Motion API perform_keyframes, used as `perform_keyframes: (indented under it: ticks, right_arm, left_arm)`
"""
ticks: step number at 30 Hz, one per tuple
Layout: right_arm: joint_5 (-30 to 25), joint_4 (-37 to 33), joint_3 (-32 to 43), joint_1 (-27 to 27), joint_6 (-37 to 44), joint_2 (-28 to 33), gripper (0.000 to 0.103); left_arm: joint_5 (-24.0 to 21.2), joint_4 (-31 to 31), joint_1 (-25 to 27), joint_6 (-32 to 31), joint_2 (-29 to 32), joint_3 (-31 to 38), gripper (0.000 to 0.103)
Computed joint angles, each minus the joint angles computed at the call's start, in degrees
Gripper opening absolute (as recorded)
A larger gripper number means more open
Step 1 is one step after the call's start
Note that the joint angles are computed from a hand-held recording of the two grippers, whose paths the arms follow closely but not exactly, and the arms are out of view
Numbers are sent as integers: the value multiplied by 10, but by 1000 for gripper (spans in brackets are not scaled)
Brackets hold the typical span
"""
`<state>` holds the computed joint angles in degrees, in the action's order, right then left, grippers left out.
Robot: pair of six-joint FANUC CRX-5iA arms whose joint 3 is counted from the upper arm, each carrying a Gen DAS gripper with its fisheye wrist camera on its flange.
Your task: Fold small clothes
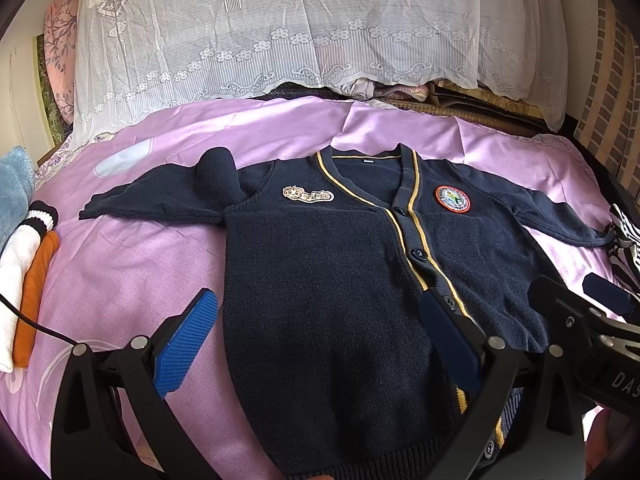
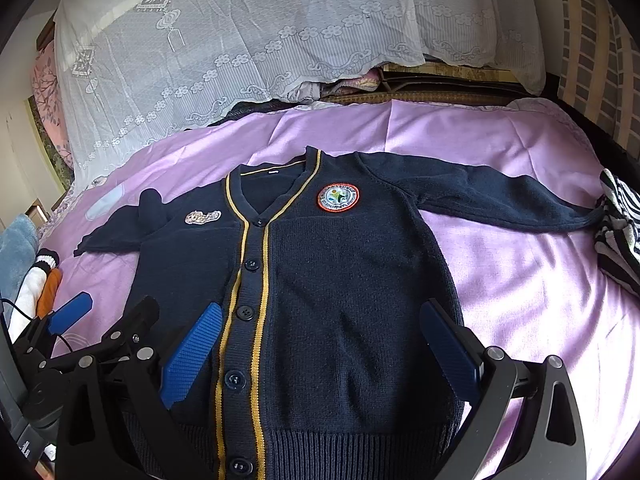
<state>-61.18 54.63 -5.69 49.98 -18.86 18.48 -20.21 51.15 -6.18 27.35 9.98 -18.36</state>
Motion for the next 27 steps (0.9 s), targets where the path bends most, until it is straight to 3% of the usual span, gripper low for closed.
perform_keyframes:
  ticks: [27]
  right_arm:
    - [-1,7,-3,0,-4,-1,100]
  left_arm:
    - [-16,-26,4,20,5,12,99]
